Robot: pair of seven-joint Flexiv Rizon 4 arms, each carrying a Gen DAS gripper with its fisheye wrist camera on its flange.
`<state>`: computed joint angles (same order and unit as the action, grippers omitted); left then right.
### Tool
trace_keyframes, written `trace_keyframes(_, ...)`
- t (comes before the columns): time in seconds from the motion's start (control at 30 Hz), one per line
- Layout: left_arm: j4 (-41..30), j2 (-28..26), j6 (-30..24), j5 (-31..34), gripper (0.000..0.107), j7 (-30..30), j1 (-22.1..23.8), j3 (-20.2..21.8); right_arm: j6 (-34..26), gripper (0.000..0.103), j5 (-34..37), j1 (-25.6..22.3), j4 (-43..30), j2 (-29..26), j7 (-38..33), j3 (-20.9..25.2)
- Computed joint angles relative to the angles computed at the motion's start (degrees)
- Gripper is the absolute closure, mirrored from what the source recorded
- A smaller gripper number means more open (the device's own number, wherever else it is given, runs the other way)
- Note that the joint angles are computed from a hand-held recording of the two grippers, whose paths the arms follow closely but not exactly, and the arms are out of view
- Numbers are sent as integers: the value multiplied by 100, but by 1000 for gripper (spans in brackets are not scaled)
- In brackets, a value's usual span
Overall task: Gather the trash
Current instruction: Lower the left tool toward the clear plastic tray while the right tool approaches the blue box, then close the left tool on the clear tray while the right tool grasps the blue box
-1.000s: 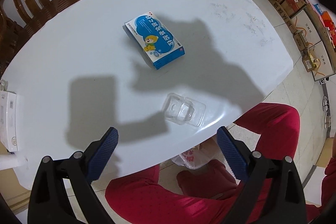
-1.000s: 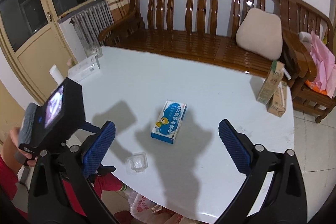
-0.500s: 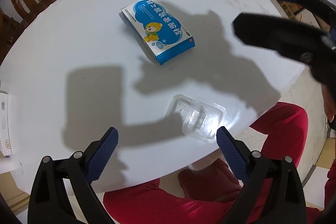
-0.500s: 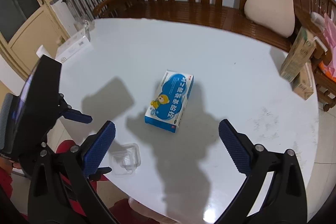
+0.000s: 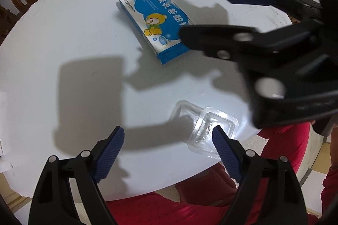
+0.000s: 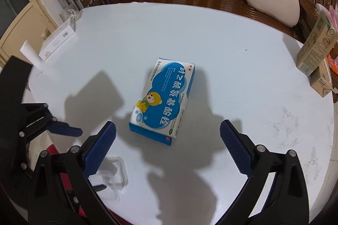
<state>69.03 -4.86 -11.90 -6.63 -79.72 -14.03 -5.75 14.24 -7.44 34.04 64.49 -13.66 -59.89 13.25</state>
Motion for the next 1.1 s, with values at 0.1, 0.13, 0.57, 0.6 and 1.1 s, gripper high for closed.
trace_keyframes(0.1, 44, -14, 44, -60, 33, -49, 16, 15, 45, 7, -53, 28, 31, -60, -22, -4)
trace_keyframes(0.13, 82, -15, 61, -106, 34, -81, 26, 26, 61, 7, -72, 41, 38, -81, -28, -5)
trace_keyframes(0.57, 461, 124, 338, -374, 44, -308, 71, 53, 612, 7, -752, 209, 505, -200, 382, -107)
trace_keyframes(0.6, 495, 145, 379, -382, 45, -326, 70, 53, 651, 7, -762, 200, 533, -199, 414, -106)
trace_keyframes(1.1, 739, 278, 463, -747, 82, -525, 165, 84, 911, 40, -676, 143, 670, -187, 482, -54)
